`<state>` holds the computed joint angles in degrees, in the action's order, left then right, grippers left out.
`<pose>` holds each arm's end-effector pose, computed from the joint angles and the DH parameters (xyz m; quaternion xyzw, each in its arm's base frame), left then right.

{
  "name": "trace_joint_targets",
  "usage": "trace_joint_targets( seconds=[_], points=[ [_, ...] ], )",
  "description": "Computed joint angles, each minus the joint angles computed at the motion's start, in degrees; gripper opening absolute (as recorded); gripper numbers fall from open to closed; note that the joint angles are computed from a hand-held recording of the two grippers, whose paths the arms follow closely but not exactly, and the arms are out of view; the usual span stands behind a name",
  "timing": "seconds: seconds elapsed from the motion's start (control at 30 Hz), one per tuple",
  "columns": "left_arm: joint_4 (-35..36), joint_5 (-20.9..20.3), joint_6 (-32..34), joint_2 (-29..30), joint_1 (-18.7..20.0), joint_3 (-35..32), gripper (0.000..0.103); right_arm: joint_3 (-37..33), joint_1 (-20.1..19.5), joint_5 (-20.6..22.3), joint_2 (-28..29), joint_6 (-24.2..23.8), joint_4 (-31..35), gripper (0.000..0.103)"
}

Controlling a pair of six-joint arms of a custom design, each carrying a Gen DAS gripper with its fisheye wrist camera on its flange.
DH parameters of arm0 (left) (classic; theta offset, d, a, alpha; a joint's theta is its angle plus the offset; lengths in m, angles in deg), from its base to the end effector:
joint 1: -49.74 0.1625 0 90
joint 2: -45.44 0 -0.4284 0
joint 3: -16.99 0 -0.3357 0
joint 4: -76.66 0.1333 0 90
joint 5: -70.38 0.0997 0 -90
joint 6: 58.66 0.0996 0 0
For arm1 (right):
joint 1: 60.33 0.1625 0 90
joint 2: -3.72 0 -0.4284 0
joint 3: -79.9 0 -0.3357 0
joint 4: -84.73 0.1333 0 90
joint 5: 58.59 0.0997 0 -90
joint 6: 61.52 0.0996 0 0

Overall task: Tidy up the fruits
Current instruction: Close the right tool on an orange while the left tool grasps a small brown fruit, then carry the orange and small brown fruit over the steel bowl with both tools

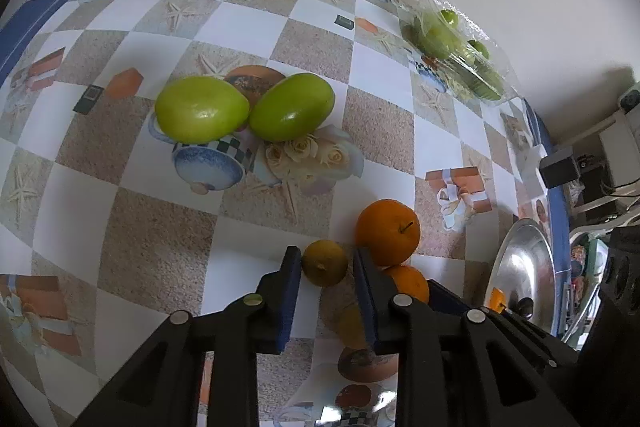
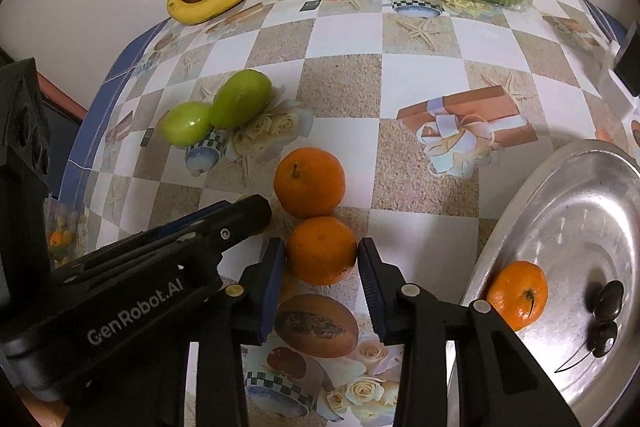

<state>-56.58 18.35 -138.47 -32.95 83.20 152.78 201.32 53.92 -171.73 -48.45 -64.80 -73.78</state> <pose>-0.1802 -0.3523 0.1988 -0.1500 0.9272 -0.2564 0.2282 0.2831 -0.3991 0.0941 0.2344 -0.9512 0.0303 0.1984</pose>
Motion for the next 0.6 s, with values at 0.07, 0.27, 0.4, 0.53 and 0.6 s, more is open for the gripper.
trace_joint_targets(
  seconds=[0.07, 0.27, 0.4, 0.53, 0.6],
  points=[
    [-0.1, 0.1, -0.3, -0.2, -0.1, 0.1, 0.026, 0.0, -0.2, 0.4, -0.1, 0.1, 0.2, 0.039],
    [0.1, 0.1, -0.8, -0.4, 0.0, 0.3, 0.026, 0.0, -0.7, 0.7, -0.8, 0.7, 0.7, 0.039],
    [-0.7, 0.2, -1.0, -0.1, 0.1, 0.5, 0.026, 0.0, -0.9, 0.7, -1.0, 0.9, 1.0, 0.039],
    [-0.6, 0.2, -1.6, -0.2, 0.0, 0.5, 0.026, 0.0, -0.8, 0.6, -1.0, 1.1, 1.0, 0.039],
    [-0.4, 0.3, -1.7, -0.3, -0.1, 0.5, 0.026, 0.0, -0.8, 0.7, -1.0, 1.2, 1.1, 0.039]
  ],
)
